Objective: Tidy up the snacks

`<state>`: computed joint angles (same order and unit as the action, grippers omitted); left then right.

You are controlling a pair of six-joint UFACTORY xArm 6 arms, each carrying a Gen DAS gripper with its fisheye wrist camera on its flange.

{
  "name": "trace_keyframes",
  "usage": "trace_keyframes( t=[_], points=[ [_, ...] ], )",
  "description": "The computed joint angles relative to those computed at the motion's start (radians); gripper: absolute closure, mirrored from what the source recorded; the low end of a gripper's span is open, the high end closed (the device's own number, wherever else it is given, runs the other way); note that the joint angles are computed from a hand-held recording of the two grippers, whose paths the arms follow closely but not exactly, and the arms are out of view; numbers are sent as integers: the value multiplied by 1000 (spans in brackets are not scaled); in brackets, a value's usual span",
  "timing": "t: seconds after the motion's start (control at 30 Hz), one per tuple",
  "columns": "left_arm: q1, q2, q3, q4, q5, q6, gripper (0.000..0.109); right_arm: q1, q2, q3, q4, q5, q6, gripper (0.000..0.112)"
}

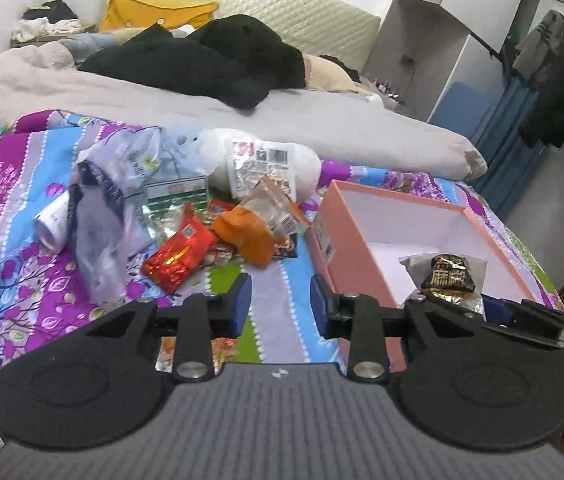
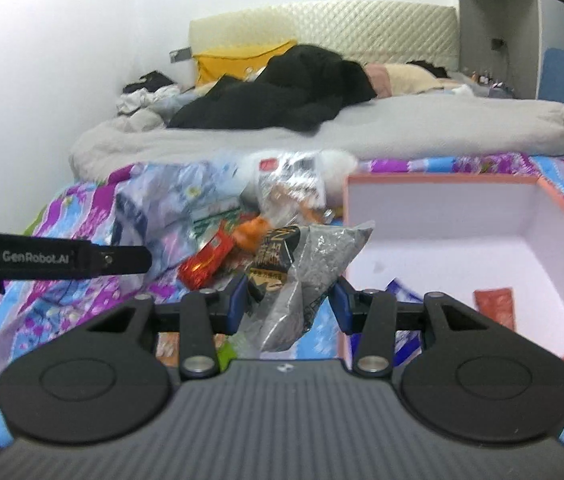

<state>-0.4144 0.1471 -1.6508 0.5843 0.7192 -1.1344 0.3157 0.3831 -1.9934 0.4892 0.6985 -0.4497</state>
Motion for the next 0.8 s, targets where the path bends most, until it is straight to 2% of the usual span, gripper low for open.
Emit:
trace_keyframes(
  t=[0.2, 0.27, 0.3, 0.33, 0.37, 0.43, 0.47, 0.53, 0.63, 0.7, 0.8],
  points=[
    [5, -2, 65, 15, -3, -48, 69, -25, -12, 22, 17, 35, -22, 66],
    [20, -20, 132, 5, -43, -66, 58, -26, -35, 64, 48, 38, -58, 66],
    [23, -24, 152, 9, -44, -78, 44, -23, -44, 82, 58, 38, -73, 65],
    [25, -27, 174, 20, -39, -92, 35, -20, -56, 105, 66, 38, -87, 66],
    [27, -27, 188, 27, -39, -102, 32, -16, -68, 129, 74, 39, -98, 65],
    [38, -14, 208, 4, -40, -93, 16, -6, -96, 186, 89, 29, -126, 66],
    [41, -1, 205, -10, -27, -82, 13, 0, -106, 211, 90, 23, -137, 66],
    [43, 36, 182, -27, 27, -55, 10, 11, -127, 262, 97, 17, -157, 66],
    [70, 53, 222, -70, -38, -35, 10, 20, -162, 343, 121, 6, -191, 66],
    [84, 73, 229, -127, -59, -2, 10, 25, -177, 386, 96, 4, -165, 66],
    [78, 91, 224, -52, -38, -38, 8, 22, -197, 430, 92, 3, -157, 66]
  ],
)
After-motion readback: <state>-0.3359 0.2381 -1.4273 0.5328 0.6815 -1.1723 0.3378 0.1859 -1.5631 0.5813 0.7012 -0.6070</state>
